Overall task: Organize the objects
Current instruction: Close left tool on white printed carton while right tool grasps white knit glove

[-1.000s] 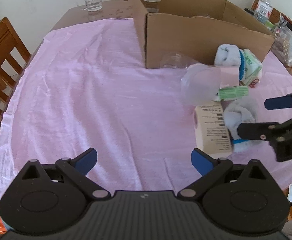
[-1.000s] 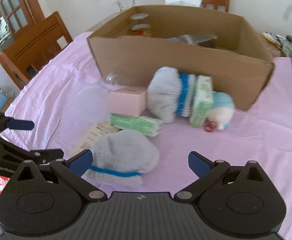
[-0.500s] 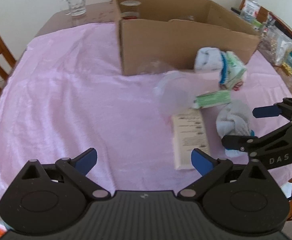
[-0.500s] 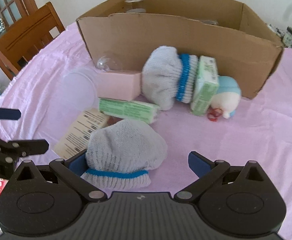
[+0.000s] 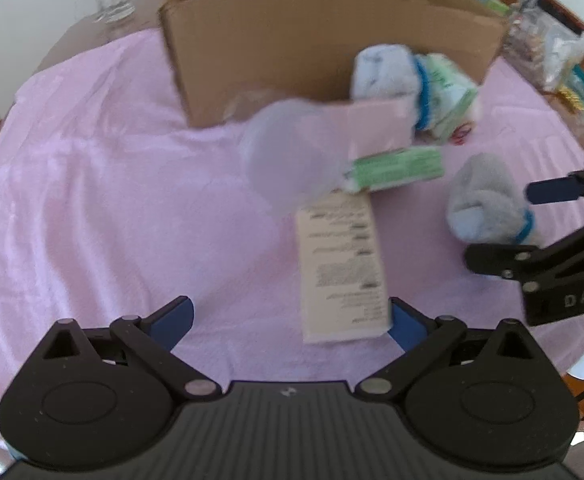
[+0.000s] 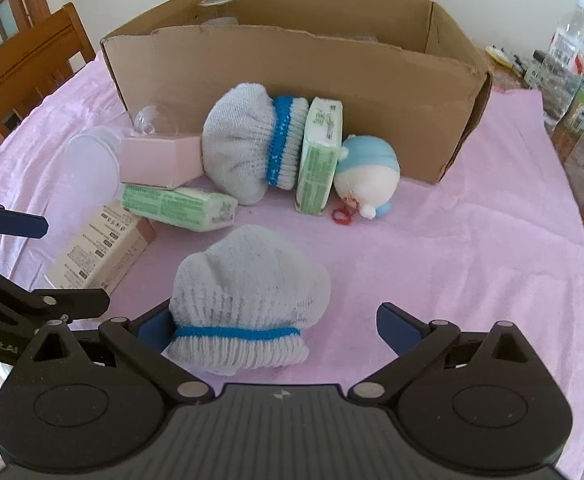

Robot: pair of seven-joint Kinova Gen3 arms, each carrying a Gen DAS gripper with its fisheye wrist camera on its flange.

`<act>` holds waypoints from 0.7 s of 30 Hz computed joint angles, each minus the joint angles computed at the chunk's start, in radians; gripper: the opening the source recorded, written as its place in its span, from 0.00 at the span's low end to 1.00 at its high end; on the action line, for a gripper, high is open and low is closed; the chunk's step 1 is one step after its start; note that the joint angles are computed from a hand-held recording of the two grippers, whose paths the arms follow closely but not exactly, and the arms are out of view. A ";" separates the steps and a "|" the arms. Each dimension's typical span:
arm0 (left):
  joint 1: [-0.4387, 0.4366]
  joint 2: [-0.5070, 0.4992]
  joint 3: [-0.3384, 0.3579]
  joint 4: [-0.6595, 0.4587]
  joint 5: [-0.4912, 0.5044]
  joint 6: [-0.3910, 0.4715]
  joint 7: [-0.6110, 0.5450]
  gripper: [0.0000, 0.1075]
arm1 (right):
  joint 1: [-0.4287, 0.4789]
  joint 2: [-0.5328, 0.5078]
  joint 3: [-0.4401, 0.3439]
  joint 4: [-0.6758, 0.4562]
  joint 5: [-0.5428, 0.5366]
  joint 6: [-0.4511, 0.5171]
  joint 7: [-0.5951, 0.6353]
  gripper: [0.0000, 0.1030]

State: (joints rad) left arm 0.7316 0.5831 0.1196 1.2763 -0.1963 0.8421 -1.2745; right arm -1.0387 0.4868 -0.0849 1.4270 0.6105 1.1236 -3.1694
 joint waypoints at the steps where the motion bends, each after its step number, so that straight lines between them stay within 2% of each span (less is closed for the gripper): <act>1: 0.005 0.001 -0.009 0.000 -0.005 0.008 0.013 0.94 | 0.004 0.009 -0.003 -0.007 -0.004 0.002 0.013 1.00; 8: -0.010 -0.018 -0.041 0.034 -0.036 0.007 0.085 0.94 | -0.002 0.031 -0.007 -0.022 -0.015 0.020 0.088 1.00; 14: -0.021 -0.014 -0.067 0.037 -0.076 0.003 0.161 0.95 | 0.002 0.022 -0.002 -0.003 -0.016 -0.007 0.112 1.00; 17: -0.042 -0.010 -0.045 0.031 -0.060 0.008 0.160 0.94 | -0.002 0.019 0.002 0.007 -0.007 -0.018 0.111 1.00; 21: -0.075 -0.021 0.016 0.041 -0.007 -0.009 0.063 0.94 | -0.003 0.016 0.002 0.014 -0.001 -0.024 0.110 1.00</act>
